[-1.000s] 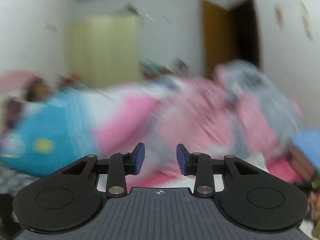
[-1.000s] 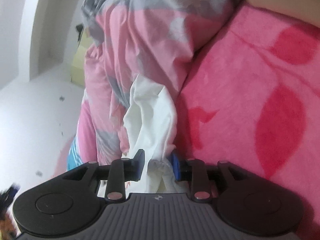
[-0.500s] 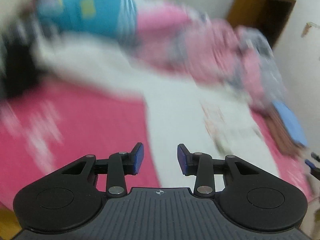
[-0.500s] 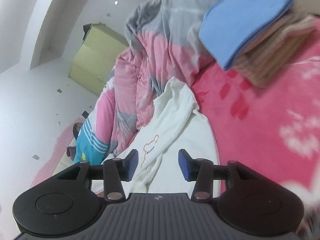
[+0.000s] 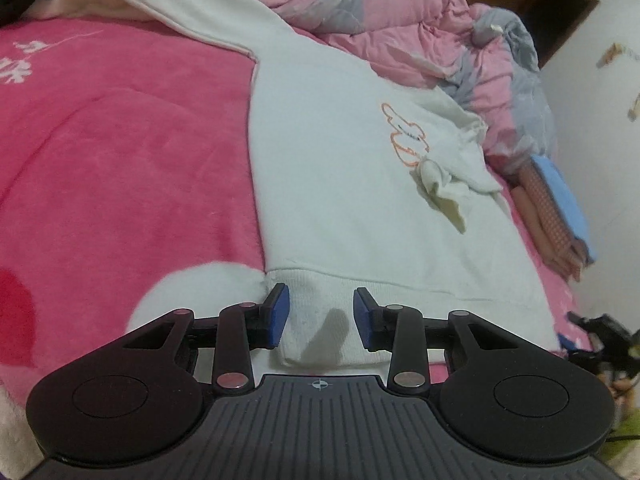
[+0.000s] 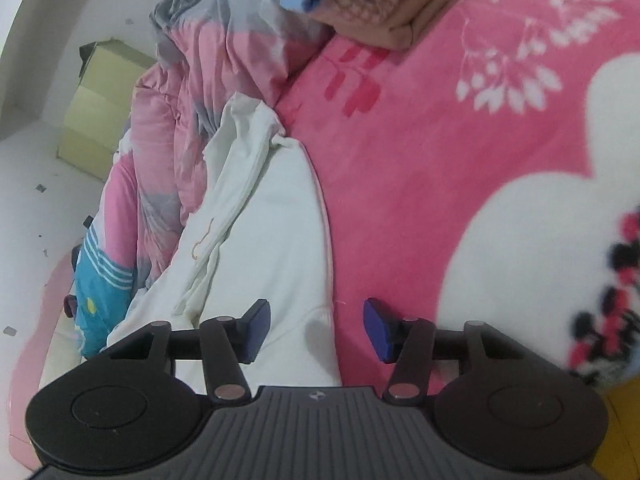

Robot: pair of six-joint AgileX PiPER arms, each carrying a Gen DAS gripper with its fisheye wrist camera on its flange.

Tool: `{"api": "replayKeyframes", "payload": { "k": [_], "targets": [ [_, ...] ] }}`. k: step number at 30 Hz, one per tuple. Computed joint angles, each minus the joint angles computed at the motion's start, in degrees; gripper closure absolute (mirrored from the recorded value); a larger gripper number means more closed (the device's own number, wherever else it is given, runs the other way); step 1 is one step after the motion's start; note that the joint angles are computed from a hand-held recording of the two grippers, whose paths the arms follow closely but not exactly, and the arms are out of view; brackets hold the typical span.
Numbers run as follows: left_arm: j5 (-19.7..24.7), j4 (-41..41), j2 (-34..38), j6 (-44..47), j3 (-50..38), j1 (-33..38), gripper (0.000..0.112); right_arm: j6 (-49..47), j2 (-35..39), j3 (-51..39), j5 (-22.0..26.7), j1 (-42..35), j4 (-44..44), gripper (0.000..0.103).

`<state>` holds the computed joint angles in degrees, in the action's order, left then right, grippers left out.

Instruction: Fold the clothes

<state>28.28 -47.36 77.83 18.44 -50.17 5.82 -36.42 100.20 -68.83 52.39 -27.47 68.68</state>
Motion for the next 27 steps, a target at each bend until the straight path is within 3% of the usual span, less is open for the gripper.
{"api": "replayKeyframes", "payload": {
  "k": [4,8,12,16,24,27],
  "targets": [
    [1.20,-9.59,-0.58,7.24,2.88,4.06,0.078,-1.36,-0.65,0.62,1.51,-0.16,-1.15,0.050],
    [7.54,-23.73,2.30,18.10,4.63,10.21,0.077,-1.69,-0.85,1.29,5.65,-1.01,-0.66,0.051],
    [11.44,-36.20,6.86,25.77,5.54,14.56,0.078,-1.85,-0.14,0.79,4.51,-0.36,0.47,0.053],
    [9.99,-39.84,8.91,29.36,4.64,13.98,0.080,-2.48,1.44,0.30,3.26,0.60,2.21,0.055],
    [12.95,-40.74,6.73,37.09,7.92,10.82,0.080,-4.56,-0.03,3.95,9.22,-1.40,4.17,0.055],
    [10.91,-41.48,6.10,38.97,8.74,8.81,0.080,-4.62,0.42,3.18,8.62,-0.68,3.69,0.059]
  ]
}}
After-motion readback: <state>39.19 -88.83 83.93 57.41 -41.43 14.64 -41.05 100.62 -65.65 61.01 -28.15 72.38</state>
